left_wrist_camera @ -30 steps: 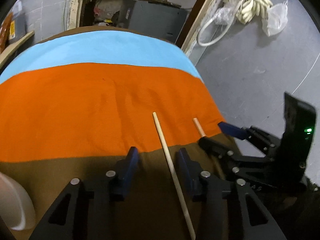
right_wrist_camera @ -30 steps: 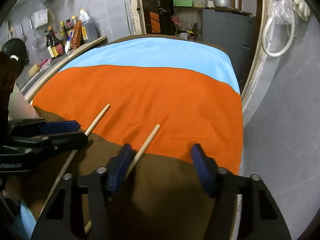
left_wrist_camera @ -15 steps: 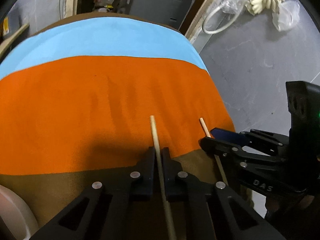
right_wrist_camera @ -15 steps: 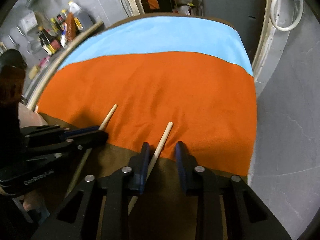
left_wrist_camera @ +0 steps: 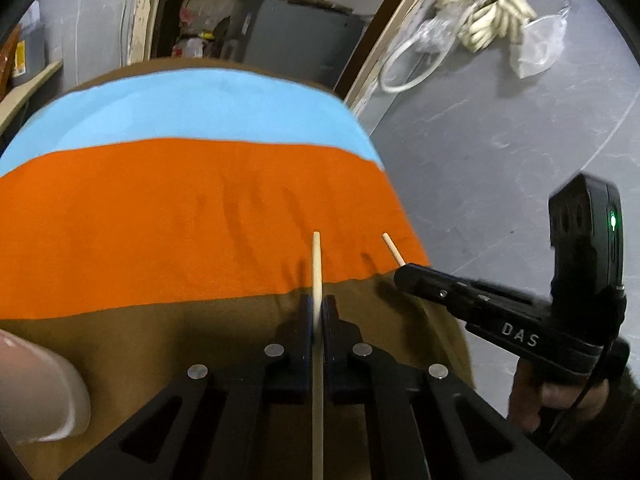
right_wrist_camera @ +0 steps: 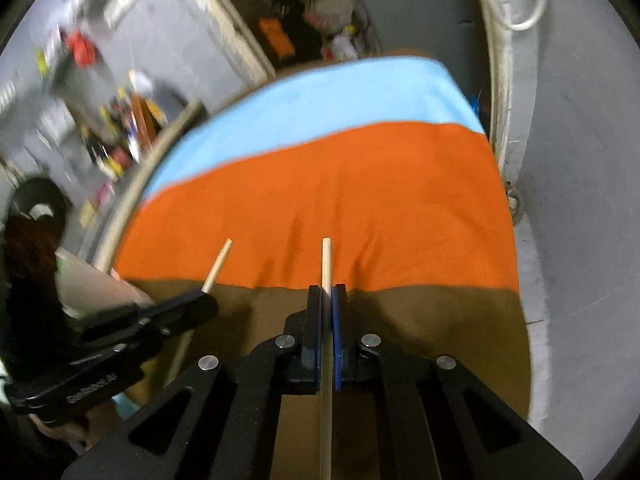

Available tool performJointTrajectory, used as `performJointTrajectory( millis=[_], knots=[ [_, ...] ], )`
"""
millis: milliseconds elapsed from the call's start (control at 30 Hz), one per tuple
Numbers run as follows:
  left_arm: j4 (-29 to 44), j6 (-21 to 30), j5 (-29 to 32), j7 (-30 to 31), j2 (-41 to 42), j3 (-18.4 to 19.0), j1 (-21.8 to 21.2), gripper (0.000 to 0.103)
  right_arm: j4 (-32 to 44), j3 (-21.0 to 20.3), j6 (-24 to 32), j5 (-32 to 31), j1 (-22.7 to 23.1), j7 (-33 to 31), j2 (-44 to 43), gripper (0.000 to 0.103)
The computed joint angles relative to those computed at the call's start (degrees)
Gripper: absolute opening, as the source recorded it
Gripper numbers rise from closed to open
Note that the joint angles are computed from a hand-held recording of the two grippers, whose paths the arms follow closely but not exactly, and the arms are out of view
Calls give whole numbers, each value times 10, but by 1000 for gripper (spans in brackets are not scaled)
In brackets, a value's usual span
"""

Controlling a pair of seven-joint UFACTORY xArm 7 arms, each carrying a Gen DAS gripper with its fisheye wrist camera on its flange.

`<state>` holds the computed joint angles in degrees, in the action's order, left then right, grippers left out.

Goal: Organize utensils
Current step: 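Lift the chopstick with the left tool while the right tool lifts its chopstick toward the caddy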

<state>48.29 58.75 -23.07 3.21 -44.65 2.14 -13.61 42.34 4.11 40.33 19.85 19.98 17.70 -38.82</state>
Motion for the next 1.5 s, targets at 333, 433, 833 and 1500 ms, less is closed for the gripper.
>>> performJointTrajectory(
  millis=[333,433,833,1500],
  knots=[
    [-13,-5,-28,45,-133,54,-13,5,-106,122,-243,-25,-32,187,-161,5],
    [7,-8,-25,53,-148,69,-9,5,-86,170,-287,-53,-65,235,-160,5],
    [124,-16,16,100,-118,164,24,5,146,359,-420,-183,-250,357,-4,5],
    [121,-216,-80,199,-26,306,16,5,294,601,-415,-230,-608,563,-116,5]
  ],
)
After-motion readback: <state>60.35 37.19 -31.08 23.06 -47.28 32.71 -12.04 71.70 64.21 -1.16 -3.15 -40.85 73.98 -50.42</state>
